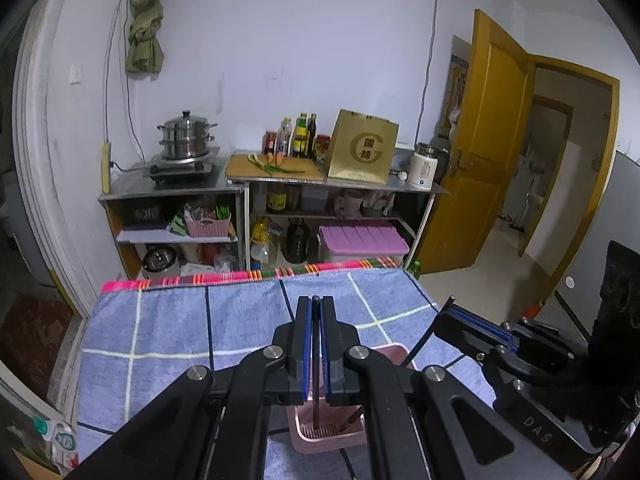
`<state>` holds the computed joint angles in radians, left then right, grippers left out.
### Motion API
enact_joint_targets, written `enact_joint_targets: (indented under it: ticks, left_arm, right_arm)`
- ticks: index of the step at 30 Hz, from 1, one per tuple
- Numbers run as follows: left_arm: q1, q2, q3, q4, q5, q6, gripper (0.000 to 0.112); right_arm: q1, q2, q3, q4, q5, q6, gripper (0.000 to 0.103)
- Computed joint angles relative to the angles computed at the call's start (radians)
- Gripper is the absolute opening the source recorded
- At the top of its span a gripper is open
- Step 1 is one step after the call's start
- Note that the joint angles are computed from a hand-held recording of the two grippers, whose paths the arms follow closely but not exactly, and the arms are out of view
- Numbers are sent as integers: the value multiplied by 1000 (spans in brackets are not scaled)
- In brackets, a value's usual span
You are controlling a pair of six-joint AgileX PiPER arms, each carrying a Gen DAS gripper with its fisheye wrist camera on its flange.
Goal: Organize utensils
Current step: 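Lower the black chopsticks into the basket and open both tools, then withdraw both tools from the basket back toward the bamboo chopsticks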
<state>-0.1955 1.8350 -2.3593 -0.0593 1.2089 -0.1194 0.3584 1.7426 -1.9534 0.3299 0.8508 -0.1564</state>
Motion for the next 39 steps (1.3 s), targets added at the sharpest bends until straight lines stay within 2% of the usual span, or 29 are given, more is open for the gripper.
enact_joint_targets:
  ticks: [8,17,23,28,32,35,39]
  left_arm:
    - [23,-5,131,-29,-67,7,4]
    - [43,-23,195,-45,-104,9,4]
    - [30,-70,244,-20,-127,4,9]
    - [21,-180,387,-13,-202,-1,14]
    - [4,-327,592,-8,-299,4,23]
    - [-19,-435,744,20,-364,-15,27]
    - [-73,-588,949,76,-440,-74,28]
  right_arm:
    - [7,24,41,-8,1,2,4]
    - [-17,51,20,-1,38,11,4]
    - [-29,20,45,-1,30,7,15]
    - [-45,-65,142,22,-5,-20,17]
    - [-55,-176,280,47,-54,-57,19]
    - [-66,-280,411,89,-91,-107,25]
    - [-58,-400,562,100,-129,-134,25]
